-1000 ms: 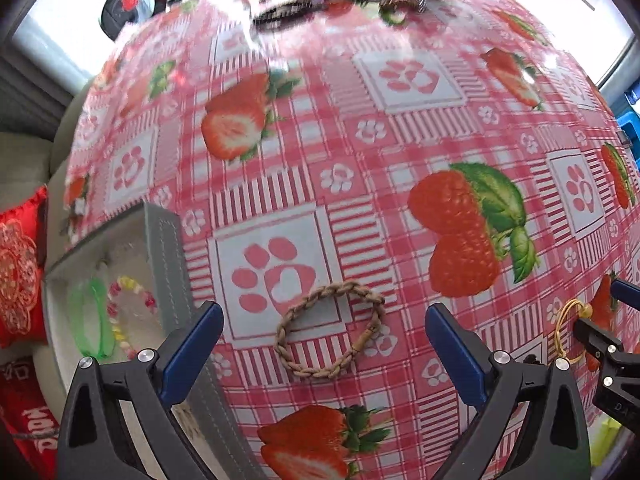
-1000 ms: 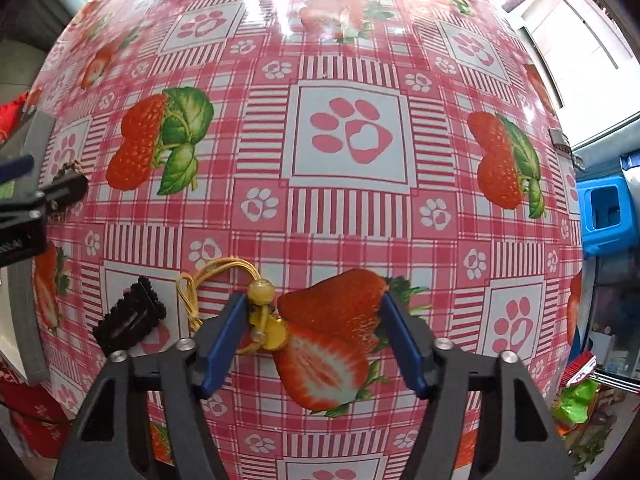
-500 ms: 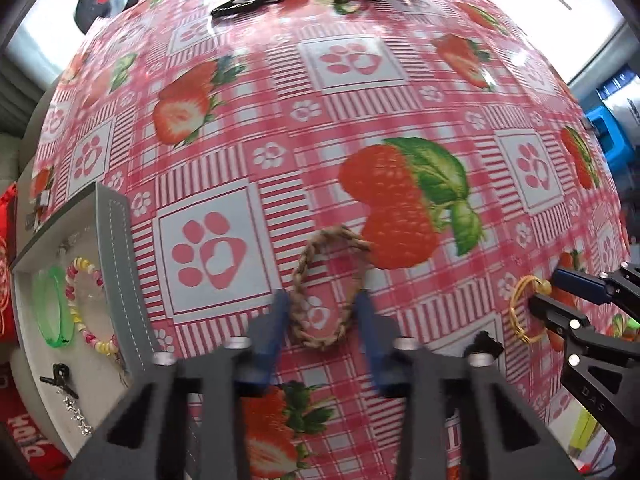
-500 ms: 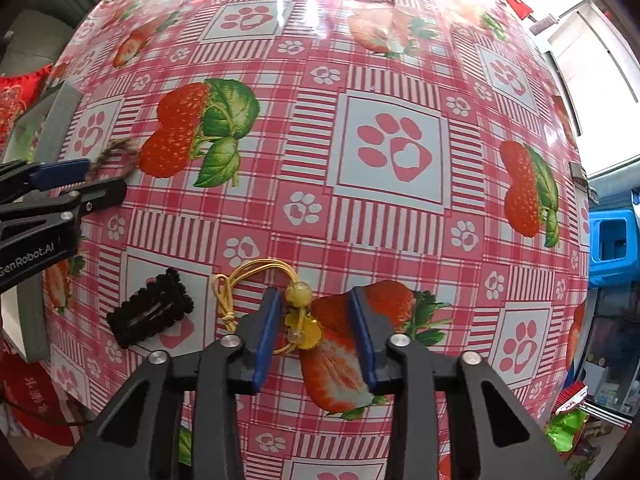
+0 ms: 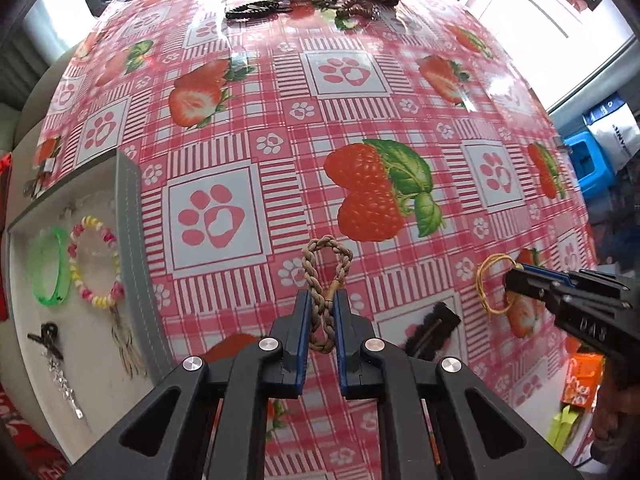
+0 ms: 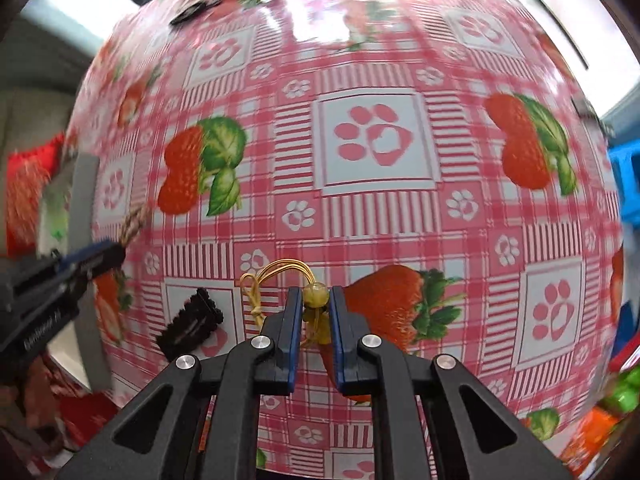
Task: Organize jewelry
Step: 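Grasp the braided bracelet with the left tool while the right grasps the yellow beaded hair tie, then carry the braided bracelet and yellow hair tie into the white tray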
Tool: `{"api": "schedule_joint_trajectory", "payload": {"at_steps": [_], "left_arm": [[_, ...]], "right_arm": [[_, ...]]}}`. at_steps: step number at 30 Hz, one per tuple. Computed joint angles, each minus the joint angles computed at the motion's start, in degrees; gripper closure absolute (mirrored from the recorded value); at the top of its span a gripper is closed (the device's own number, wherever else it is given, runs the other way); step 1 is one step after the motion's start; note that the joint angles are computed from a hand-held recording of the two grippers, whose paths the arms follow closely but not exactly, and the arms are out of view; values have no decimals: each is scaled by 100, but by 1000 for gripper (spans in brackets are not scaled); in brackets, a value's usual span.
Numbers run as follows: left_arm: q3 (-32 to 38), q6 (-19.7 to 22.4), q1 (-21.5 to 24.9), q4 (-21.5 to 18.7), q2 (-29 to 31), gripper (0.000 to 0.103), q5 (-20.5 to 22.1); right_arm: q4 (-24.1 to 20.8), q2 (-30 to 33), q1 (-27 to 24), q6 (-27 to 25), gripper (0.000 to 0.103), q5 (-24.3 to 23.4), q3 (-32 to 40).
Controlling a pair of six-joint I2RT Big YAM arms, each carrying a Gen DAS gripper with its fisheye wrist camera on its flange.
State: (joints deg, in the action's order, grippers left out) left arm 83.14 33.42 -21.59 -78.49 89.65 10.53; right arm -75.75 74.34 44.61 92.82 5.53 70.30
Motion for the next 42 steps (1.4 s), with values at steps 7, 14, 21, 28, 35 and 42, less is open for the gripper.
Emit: {"api": "schedule_joint_trajectory", "payload": {"at_steps": [7, 14, 21, 28, 35, 42], "left_arm": [[125, 40, 158, -178, -61, 85, 134], [124, 109, 314, -259, -180, 85, 165], [118, 186, 508, -277, -346, 85, 180], [383, 207, 855, -337, -351, 85, 262], [672, 327, 1315, -409, -297, 85, 311], [800, 375, 1806, -459, -252, 85, 363]], "right_arm": [[41, -440, 36, 332, 89, 102, -285], [-66, -540, 197, 551, 89, 206, -228], [-263, -504, 278, 679, 89, 252, -62], [-551, -490, 346, 775, 89, 375, 185], [-789, -275, 363, 661, 89, 493, 625], [-910, 192, 355, 289, 89, 545, 1241]]}}
